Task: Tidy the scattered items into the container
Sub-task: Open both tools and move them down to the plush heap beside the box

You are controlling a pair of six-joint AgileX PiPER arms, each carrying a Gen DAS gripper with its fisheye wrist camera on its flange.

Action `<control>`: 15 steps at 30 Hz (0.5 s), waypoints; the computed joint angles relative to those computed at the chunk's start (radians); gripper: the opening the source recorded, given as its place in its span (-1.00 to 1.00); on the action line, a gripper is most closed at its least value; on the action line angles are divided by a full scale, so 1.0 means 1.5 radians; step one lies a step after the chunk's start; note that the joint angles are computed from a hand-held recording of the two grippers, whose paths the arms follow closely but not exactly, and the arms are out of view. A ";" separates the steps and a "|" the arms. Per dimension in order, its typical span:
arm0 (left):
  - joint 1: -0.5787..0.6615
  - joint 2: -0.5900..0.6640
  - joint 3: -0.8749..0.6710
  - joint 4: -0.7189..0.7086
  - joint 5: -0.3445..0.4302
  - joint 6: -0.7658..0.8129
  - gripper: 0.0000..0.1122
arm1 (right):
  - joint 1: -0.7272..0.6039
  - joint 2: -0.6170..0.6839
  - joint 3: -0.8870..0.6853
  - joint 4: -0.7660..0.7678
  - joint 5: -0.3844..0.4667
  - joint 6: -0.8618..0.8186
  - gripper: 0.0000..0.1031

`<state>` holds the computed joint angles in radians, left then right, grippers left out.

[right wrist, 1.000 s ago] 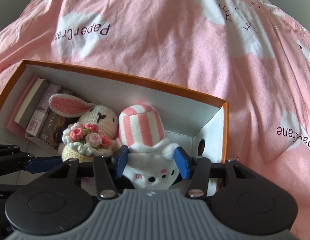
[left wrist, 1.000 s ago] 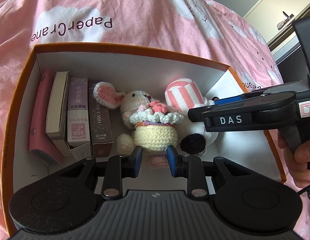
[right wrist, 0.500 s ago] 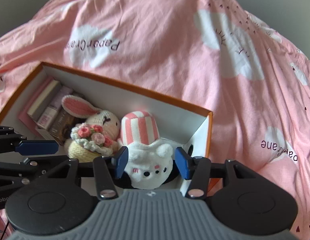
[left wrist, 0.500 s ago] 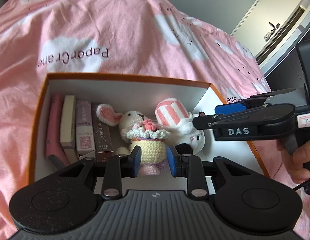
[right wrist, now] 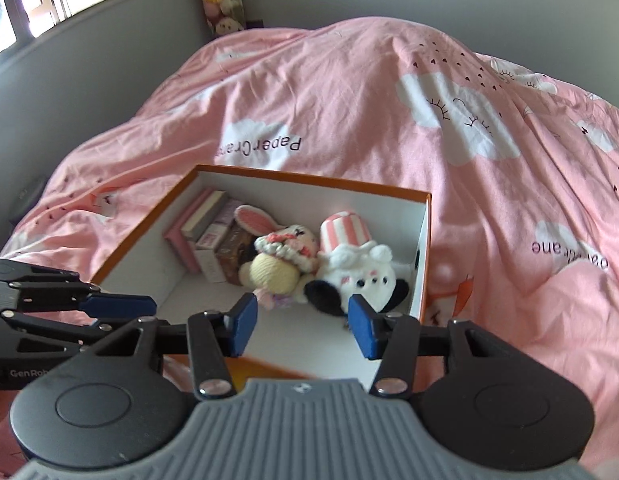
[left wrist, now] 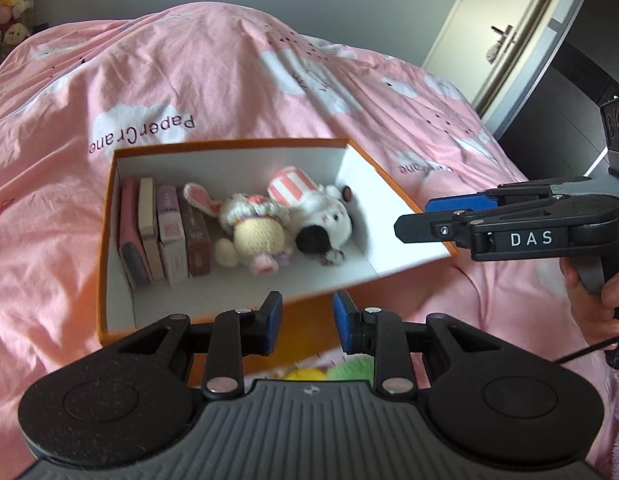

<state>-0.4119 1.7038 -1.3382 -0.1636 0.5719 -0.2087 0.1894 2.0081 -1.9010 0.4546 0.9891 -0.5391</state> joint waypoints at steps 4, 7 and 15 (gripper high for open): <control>-0.046 -0.049 0.075 0.035 -0.022 -0.035 -0.43 | -0.034 -0.112 0.197 0.073 -0.075 -0.060 0.04; -0.085 -0.073 0.121 0.085 -0.033 -0.086 -0.43 | -0.062 -0.162 0.301 0.115 -0.099 -0.080 0.03; -0.139 -0.101 0.218 0.058 -0.072 -0.112 -0.33 | -0.102 -0.267 0.512 0.130 -0.160 -0.105 0.01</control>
